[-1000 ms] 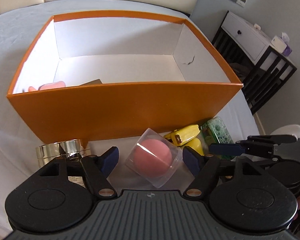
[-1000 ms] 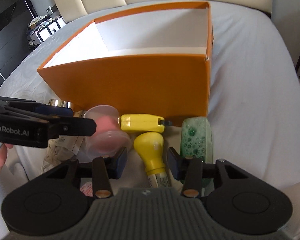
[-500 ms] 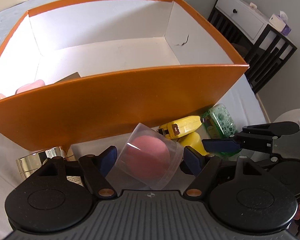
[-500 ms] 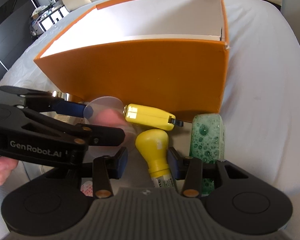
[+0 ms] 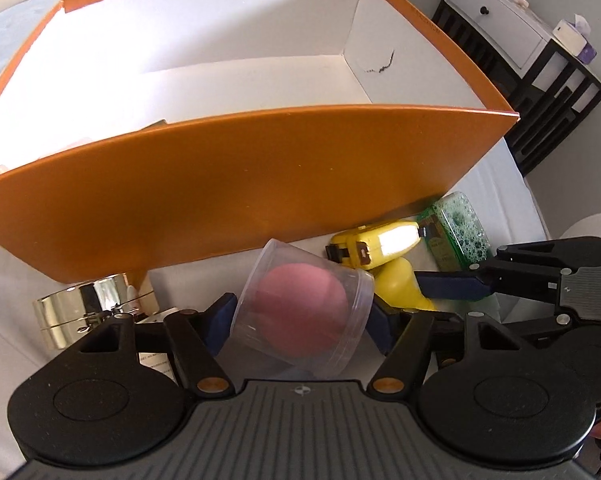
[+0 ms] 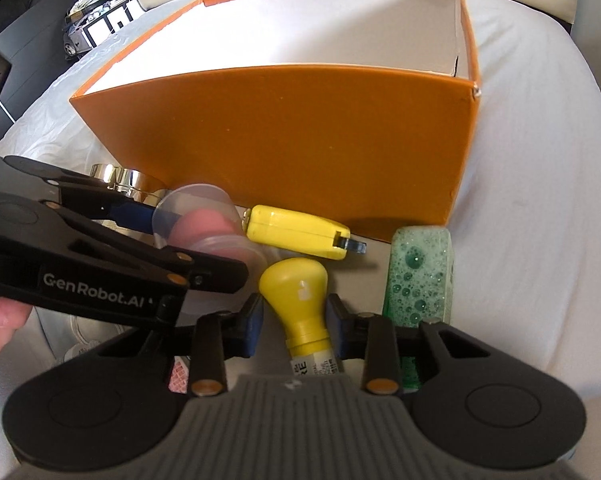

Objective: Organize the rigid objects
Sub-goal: 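Grasp the clear cup with pink sponge with left tool while right grasps yellow bottle, then lower the cup and yellow bottle into the orange box and release both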

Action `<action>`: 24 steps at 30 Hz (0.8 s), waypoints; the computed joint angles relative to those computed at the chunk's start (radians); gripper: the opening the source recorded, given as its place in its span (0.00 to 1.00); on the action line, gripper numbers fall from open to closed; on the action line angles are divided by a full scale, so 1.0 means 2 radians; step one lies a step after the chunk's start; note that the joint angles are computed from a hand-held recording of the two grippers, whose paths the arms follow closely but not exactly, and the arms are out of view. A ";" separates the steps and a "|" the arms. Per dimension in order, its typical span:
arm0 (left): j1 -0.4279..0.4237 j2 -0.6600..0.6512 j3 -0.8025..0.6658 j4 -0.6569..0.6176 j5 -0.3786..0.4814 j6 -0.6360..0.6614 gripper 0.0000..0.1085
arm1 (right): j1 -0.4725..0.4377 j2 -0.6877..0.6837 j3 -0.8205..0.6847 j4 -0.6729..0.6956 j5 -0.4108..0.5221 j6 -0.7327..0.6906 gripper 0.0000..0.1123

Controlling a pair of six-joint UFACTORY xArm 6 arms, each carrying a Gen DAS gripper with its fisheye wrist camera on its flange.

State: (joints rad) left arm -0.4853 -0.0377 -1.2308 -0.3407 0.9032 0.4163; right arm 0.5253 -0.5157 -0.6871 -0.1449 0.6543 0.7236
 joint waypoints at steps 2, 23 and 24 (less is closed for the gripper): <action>0.003 -0.005 0.004 -0.005 -0.002 -0.001 0.70 | -0.002 -0.001 0.003 0.002 -0.005 0.006 0.29; 0.033 -0.096 0.056 -0.184 -0.058 0.086 0.69 | 0.016 -0.099 0.050 -0.106 -0.038 0.132 0.28; 0.035 -0.097 0.052 -0.194 -0.058 0.090 0.69 | 0.014 -0.102 0.046 -0.108 -0.039 0.133 0.28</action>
